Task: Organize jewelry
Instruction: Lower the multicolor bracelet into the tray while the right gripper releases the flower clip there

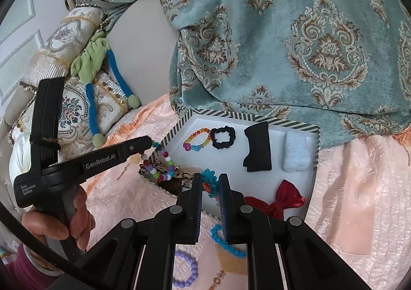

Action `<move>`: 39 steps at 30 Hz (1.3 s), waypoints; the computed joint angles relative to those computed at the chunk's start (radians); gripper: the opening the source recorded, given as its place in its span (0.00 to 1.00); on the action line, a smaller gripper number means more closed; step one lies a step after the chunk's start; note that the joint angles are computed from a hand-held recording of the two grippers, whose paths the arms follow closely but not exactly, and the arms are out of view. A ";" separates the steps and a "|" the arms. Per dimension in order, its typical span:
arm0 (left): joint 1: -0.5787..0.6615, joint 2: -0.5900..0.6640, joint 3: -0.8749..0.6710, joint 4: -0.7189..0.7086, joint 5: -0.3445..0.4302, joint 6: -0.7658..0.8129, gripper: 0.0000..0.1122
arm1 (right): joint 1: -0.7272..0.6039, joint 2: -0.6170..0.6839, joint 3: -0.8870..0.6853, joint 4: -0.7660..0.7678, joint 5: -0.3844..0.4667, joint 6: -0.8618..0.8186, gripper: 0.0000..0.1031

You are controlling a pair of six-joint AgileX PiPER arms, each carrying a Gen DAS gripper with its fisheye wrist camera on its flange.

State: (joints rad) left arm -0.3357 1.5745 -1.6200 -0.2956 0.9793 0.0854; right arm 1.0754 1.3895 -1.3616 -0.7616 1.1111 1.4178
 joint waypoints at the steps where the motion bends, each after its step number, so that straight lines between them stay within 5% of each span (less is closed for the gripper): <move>1: -0.005 0.012 -0.013 0.004 0.000 -0.005 0.07 | -0.014 0.004 0.002 0.009 -0.013 -0.011 0.11; 15: -0.018 0.310 -0.314 -0.036 0.088 -0.039 0.07 | -0.276 0.127 -0.070 0.209 -0.192 -0.293 0.11; 23: 0.006 0.447 -0.379 -0.007 0.129 -0.078 0.07 | -0.323 0.135 0.026 0.379 -0.247 -0.409 0.11; 39: 0.024 0.424 -0.304 0.016 0.100 -0.072 0.16 | -0.377 0.212 0.017 0.541 -0.245 -0.599 0.15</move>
